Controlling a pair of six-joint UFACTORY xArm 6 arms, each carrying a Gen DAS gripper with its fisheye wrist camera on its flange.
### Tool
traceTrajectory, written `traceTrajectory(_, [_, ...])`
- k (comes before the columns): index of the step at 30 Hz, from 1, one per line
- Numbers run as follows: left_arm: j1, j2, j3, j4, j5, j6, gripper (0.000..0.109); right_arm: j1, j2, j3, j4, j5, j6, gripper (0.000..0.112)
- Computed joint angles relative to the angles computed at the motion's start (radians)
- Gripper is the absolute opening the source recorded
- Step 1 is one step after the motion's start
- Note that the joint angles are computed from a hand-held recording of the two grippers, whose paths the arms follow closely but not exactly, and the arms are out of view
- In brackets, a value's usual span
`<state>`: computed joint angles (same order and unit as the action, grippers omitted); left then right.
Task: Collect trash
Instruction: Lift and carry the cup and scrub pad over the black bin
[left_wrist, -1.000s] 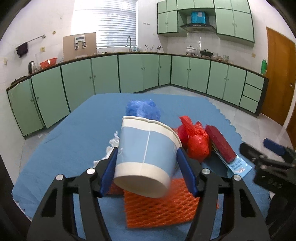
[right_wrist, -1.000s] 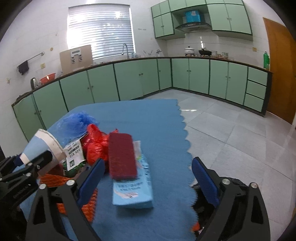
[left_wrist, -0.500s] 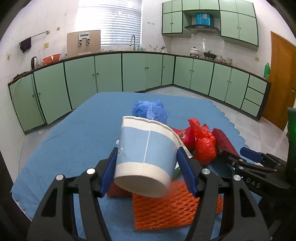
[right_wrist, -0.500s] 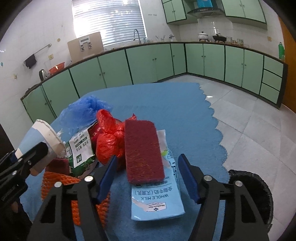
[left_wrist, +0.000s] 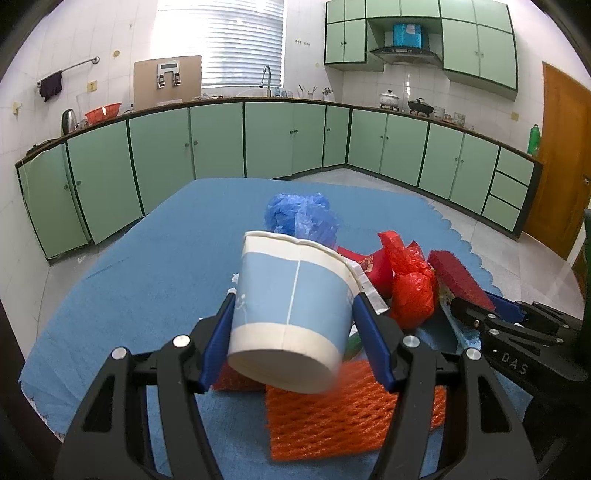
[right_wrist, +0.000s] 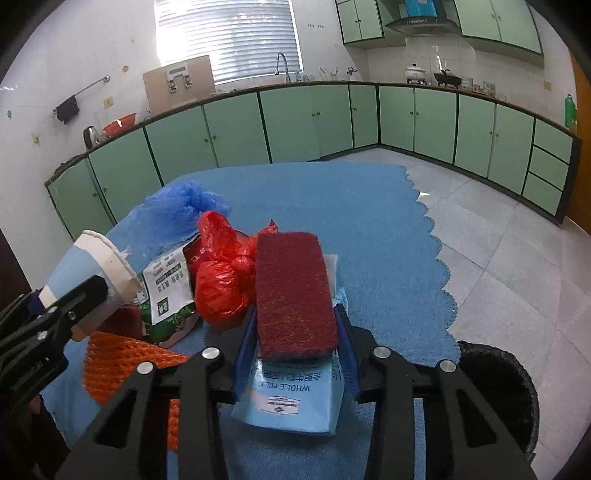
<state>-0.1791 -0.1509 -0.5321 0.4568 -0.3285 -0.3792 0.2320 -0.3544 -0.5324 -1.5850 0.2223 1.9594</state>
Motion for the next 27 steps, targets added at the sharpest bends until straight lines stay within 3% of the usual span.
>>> traceTrajectory(12, [-0.007, -0.032, 0.005, 0.053, -0.015, -0.038, 0.061, -0.038, -0.122, 0.053, 0.018, -0.022, -0.018, 0.040])
traceTrajectory(27, [-0.092, -0.063, -0.024, 0.285, -0.040, -0.244, 0.061, -0.071, -0.562, 0.313, 0.385, 0.105, -0.377, 0.040])
